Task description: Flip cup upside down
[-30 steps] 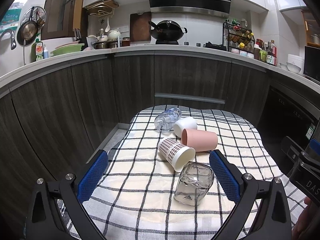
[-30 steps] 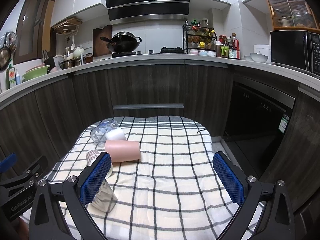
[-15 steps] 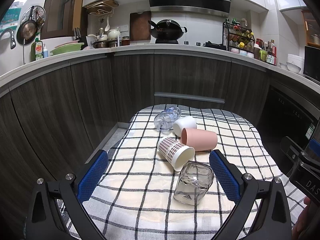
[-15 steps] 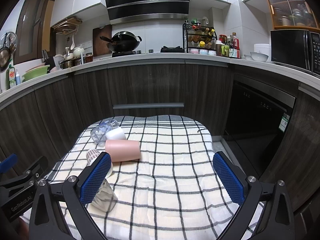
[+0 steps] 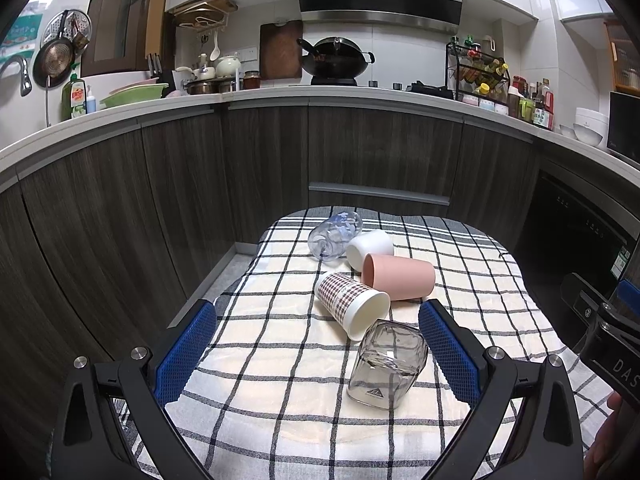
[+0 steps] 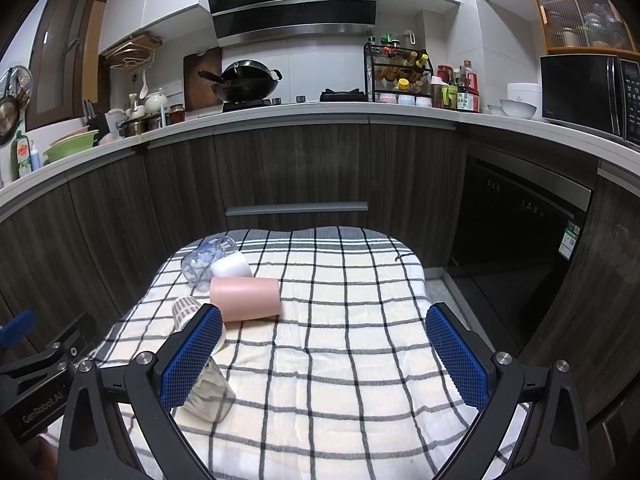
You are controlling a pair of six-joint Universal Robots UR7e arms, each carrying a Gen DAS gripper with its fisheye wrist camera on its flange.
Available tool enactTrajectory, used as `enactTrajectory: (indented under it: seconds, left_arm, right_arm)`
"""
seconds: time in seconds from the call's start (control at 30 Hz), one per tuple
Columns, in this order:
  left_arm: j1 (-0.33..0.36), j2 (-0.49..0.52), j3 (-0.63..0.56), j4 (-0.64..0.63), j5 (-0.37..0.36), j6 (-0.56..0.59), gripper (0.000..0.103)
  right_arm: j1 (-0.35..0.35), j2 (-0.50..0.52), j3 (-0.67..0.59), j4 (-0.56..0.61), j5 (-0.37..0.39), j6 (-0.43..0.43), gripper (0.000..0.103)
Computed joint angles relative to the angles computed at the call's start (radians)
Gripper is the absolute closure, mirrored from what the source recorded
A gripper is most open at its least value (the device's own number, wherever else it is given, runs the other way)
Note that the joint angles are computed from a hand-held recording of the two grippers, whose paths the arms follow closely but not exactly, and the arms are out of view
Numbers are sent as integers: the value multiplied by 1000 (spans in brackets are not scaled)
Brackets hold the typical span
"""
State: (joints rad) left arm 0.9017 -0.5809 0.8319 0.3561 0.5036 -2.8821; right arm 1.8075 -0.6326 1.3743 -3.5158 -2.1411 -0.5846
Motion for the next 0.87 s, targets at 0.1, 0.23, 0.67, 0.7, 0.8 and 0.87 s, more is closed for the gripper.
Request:
enactTrajectory:
  seconds: [0.1, 0.23, 0.67, 0.7, 0.8, 0.87]
  left_arm:
    - [0, 0, 0, 0, 0, 1, 0]
    - [0, 1, -2, 4, 1, -4, 0]
    - [10, 46, -77, 116, -7, -80, 0]
    - [10, 50, -81, 118, -16, -82, 0]
    - [5, 31, -40, 35, -48, -21, 0]
    - [7, 32, -44, 49, -41, -32, 0]
  right_arm:
    - [0, 1, 0, -1, 1, -2, 1]
    - [0, 1, 0, -3, 0, -2, 1]
    - [1, 1, -1, -1, -2, 1, 1]
    - [1, 1, -1, -1, -2, 0, 1]
    - [1, 2, -1, -2, -4, -3, 1]
    - [1, 3, -5, 5, -8, 5, 1]
